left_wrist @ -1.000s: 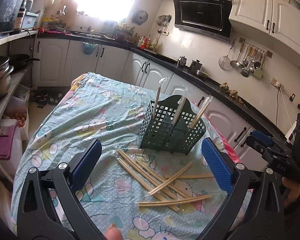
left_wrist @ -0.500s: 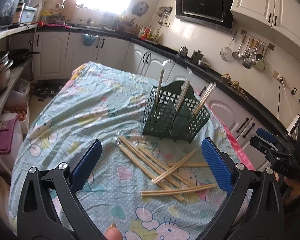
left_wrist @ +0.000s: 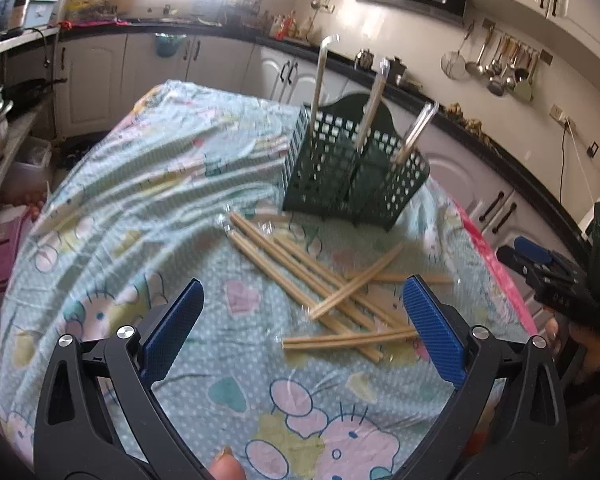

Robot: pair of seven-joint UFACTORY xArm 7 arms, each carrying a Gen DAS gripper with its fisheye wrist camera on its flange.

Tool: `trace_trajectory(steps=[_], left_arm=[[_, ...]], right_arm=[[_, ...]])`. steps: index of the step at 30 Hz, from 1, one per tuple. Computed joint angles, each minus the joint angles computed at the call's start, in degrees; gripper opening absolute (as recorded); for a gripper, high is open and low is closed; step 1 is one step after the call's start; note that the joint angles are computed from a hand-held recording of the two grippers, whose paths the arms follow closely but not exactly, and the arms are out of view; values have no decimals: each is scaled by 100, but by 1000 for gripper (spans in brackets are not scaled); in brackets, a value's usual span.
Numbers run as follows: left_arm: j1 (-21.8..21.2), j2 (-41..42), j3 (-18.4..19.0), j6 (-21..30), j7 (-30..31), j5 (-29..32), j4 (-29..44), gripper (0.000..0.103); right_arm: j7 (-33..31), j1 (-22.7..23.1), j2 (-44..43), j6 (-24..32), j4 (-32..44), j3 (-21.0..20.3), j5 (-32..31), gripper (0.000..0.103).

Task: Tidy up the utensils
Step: 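Move both open tools back over the chopstick pile beside the caddy, then close the left tool on a chopstick while the right tool grasps another chopstick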

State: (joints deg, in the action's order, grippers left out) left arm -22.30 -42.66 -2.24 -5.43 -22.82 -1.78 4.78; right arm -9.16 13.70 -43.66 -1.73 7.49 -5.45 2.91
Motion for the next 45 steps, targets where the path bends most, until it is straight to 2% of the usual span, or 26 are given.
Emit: trace_trajectory(steps=[3, 9, 13, 17, 21, 22, 28, 35, 39, 41, 43, 45], left_arm=[[-170, 174, 127, -26, 21, -8, -10, 92], [-574, 568, 481, -173, 73, -46, -17, 83], [-960, 816, 878, -300, 133, -55, -15, 71], [-1410, 1027, 1407, -414, 191, -35, 4, 61], [-1643, 1137, 1737, -497, 198, -12, 12, 56], [-1709, 1168, 1835, -526, 198, 3, 13, 55], [-2123, 1389, 2429, -690, 159, 176, 40, 50], [-2018, 1529, 2375, -771, -9, 369, 70, 46], [-1851, 1603, 2213, -779, -109, 442, 90, 40], [-1708, 1655, 2061, -786, -177, 453, 94, 34], [-1713, 1682, 2098, -798, -226, 516, 109, 32], [-1627, 1697, 2030, -775, -251, 555, 116, 28]], right_arm=[[24, -131, 188, -38, 27, 8, -4, 83], [-10, -104, 527, -68, 84, -249, 55, 83], [-96, -14, 757, -85, 144, -433, 97, 76], [-291, 371, 1107, -81, 263, -898, 223, 63], [-488, 738, 1454, -55, 428, -1327, 430, 51], [-582, 959, 1549, -64, 490, -1582, 519, 48], [-881, 1521, 1981, -192, 737, -2192, 861, 38], [-1343, 2614, 2194, -209, 957, -3340, 1313, 33], [-1543, 3017, 2125, -270, 977, -3743, 1450, 28], [-1588, 3018, 2091, -275, 945, -3729, 1446, 22], [-1568, 2765, 2116, -290, 894, -3425, 1409, 20], [-1563, 2660, 2127, -339, 843, -3289, 1353, 19]])
